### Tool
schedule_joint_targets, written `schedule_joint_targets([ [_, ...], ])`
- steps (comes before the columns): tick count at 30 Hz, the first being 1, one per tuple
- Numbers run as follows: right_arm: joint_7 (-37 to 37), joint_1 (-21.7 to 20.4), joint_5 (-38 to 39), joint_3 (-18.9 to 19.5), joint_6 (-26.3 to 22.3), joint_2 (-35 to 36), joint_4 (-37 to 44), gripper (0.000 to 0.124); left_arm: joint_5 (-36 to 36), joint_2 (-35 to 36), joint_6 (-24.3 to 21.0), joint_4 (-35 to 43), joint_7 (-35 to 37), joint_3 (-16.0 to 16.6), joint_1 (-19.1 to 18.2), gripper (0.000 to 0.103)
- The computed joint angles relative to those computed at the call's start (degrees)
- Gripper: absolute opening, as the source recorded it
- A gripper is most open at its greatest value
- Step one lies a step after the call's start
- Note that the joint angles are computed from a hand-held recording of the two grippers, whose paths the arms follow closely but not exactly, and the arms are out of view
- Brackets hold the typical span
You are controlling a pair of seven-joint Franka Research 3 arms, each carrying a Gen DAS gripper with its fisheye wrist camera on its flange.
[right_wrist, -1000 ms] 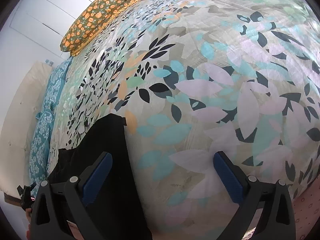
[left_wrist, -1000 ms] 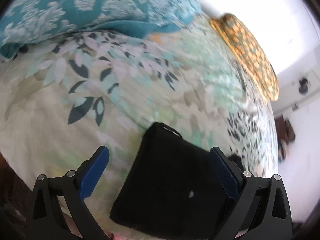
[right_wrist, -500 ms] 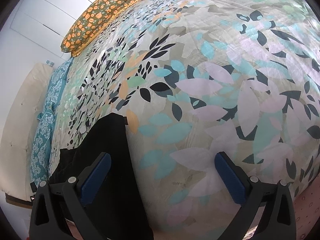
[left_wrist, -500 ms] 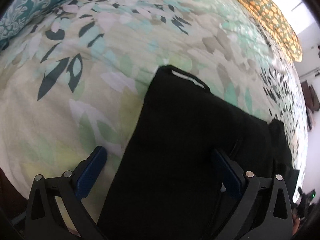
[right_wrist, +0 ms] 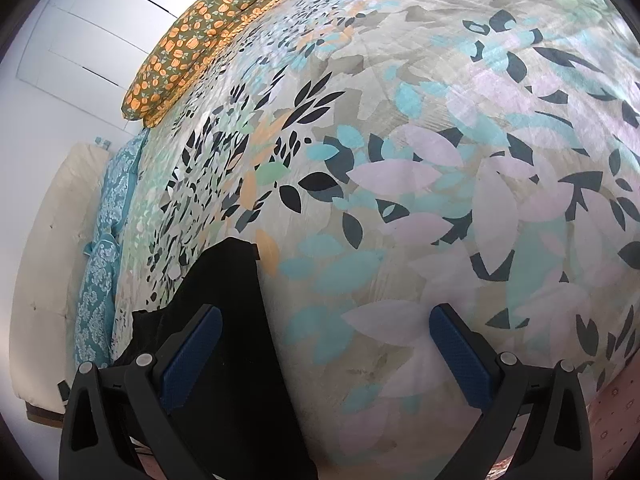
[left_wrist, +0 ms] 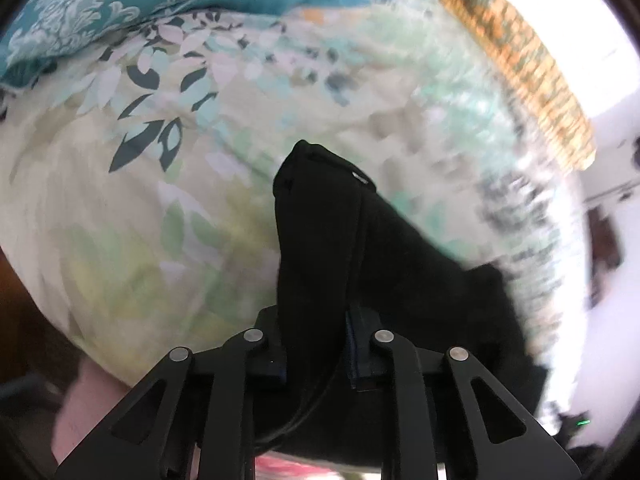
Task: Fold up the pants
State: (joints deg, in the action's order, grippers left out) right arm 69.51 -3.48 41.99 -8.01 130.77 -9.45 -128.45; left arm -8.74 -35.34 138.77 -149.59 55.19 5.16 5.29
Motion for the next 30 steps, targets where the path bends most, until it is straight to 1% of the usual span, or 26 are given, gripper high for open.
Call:
schedule_joint_targets([
  [3, -0.1, -0.1, 1.3, -0.4, -0.6, 0.1, 0.1, 0.103, -5.4, -5.5, 2.0, -0.3, 0.8, 1.3, -3.8, 0.016],
  [4, 0.0, -0.2, 1.5, -0.4, -0.6, 0.2, 0.2, 0.103, -6.8, -6.3, 2.8, 0.1, 0.9, 1.4, -5.3, 0.015],
  [6, 0.4, -0.2, 1.3, -0.2, -0.5, 0.2, 0.2, 0.103, -9.1, -6.6, 4.6, 1.5, 2.0, 1.0, -8.9, 0.014],
  [8, 0.4, -0.2, 1.0, -0.1, -0.3, 0.0, 0.1, 0.103, -11.5, -5.1, 6.8, 3.6, 3.2, 0.2, -13.6, 0.014],
  [9, 0.4, -0.2, 1.0, -0.1, -0.3, 0.0, 0.0, 0.103, -13.1, -3.5, 7.8, 4.8, 4.2, 0.1, -16.3, 0.014],
  [10, 0.4, -0.2, 1.1, -0.1, -0.4, 0.0, 0.1, 0.103, -15.7, -0.4, 8.9, 6.7, 6.1, 0.4, -20.2, 0.014],
  [12, 0.4, -0.3, 1.8, -0.4, -0.7, 0.1, 0.2, 0.103, -19.6, 5.4, 9.6, 10.2, 10.2, 0.4, -25.2, 0.014],
  [13, 0.2, -0.4, 2.3, -0.6, -1.1, 0.1, 0.2, 0.103, -20.6, 8.3, 9.5, 11.9, 11.6, -0.4, -26.1, 0.012],
  [15, 0.0, -0.6, 2.7, -0.8, -1.6, 0.1, 0.2, 0.103, -22.6, 15.0, 9.4, 15.3, 13.6, -2.7, -27.5, 0.012],
  [16, -0.3, -0.7, 3.0, -0.9, -2.0, 0.1, 0.3, 0.103, -22.2, 18.9, 9.3, 17.1, 14.4, -4.2, -27.5, 0.013],
  [18, -0.4, -0.9, 3.3, -1.1, -2.8, -0.1, 0.4, 0.103, -17.9, 24.1, 9.5, 19.7, 13.2, -8.0, -26.1, 0.014],
  [19, -0.7, -1.0, 3.5, -1.2, -3.2, -0.3, 0.5, 0.103, -17.3, 25.1, 9.1, 20.2, 13.2, -9.3, -25.8, 0.014],
  [20, -1.7, -1.1, 3.8, -1.3, -3.1, -1.1, 0.2, 0.103, -19.9, 24.9, 9.3, 20.2, 15.7, -9.8, -26.1, 0.014],
  [21, -2.8, -1.1, 3.8, -1.2, -2.4, -1.7, -0.1, 0.103, -24.8, 24.1, 10.5, 19.8, 20.5, -9.8, -27.0, 0.024],
  [22, -3.8, -1.0, 3.4, -1.0, -1.2, -2.4, -0.4, 0.103, -28.0, 22.1, 12.0, 18.8, 24.9, -9.6, -27.8, 0.045],
  [23, -4.4, -0.9, 1.7, -0.3, 1.2, -3.3, -0.8, 0.103, -27.3, 20.1, 13.3, 17.8, 25.6, -10.8, -26.8, 0.057],
  [24, -4.8, -0.6, 0.5, 0.1, 2.8, -3.5, -1.0, 0.103, -23.2, 17.7, 15.2, 16.5, 23.6, -12.3, -25.2, 0.078],
  [25, -5.8, -0.1, -0.5, 0.5, 4.2, -3.7, -1.0, 0.103, -16.4, 14.9, 17.4, 14.7, 19.2, -14.4, -22.2, 0.09],
  [26, -8.0, 0.8, -0.2, 0.5, 4.7, -3.9, -0.8, 0.103, -9.3, 12.0, 18.5, 13.1, 14.1, -16.7, -18.4, 0.092],
  [27, -11.3, 2.0, 1.6, 0.2, 4.2, -4.2, -0.6, 0.103, -4.8, 10.0, 18.1, 12.2, 10.6, -17.9, -15.6, 0.092],
  [28, -16.7, 3.5, 5.4, -1.0, 1.5, -4.4, -0.1, 0.103, -1.1, 7.5, 16.9, 10.9, 7.2, -18.6, -12.9, 0.092],
  [29, -24.2, 5.4, 10.9, -2.6, -4.4, -4.8, 0.7, 0.103, 0.7, 5.3, 16.2, 9.3, 4.8, -18.2, -11.5, 0.092],
  [30, -29.3, 6.4, 13.9, -3.3, -9.9, -5.1, 1.1, 0.103, 2.2, 2.8, 15.6, 7.0, 1.8, -18.0, -9.8, 0.092],
])
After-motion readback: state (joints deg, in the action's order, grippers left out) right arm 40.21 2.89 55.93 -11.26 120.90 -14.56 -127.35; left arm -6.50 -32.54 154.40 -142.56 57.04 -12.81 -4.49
